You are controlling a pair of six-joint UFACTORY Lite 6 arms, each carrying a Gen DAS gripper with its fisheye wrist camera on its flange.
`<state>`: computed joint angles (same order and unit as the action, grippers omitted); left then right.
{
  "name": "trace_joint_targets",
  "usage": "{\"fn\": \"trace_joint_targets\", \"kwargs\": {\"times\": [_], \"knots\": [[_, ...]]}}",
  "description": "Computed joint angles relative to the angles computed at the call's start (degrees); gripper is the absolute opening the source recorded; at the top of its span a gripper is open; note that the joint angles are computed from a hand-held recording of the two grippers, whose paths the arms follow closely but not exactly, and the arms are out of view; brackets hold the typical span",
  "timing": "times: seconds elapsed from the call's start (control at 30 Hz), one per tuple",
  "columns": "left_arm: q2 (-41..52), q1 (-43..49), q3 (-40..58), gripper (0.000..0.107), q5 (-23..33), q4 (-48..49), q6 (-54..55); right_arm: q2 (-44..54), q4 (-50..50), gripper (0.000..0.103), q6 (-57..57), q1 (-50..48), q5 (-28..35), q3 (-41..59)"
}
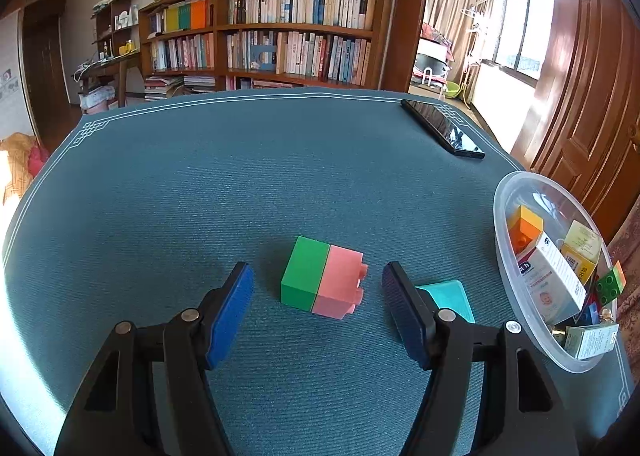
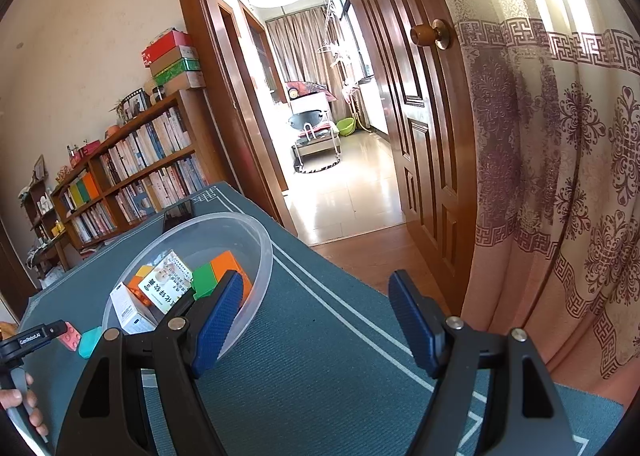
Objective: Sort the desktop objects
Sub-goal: 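Move left gripper to the green-pink brick and close on it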
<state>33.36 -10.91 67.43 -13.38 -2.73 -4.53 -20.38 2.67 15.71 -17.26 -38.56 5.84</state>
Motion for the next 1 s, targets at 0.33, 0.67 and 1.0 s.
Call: {"fn": "trace_joint_targets", "kwargs": {"times": [0.33, 0.67, 1.0], "knots": [[4.20, 1.38, 4.02, 0.070, 2.13, 15.36, -15.22, -16.19, 7.47, 0.081, -13.19, 26.11, 14.90, -0.87], [3.61, 3.35, 3.15, 0.054, 0.01, 28.60, -27.73, 10.05, -8.23, 0.081, -0.41, 40.23, 11.79, 13.30], [-2.53, 4.86, -2.35, 0.048, -1.29, 12.63, -12.14, 29.66, -26.39, 0.074, 20.04, 37.76, 14.08, 30.39]]}}
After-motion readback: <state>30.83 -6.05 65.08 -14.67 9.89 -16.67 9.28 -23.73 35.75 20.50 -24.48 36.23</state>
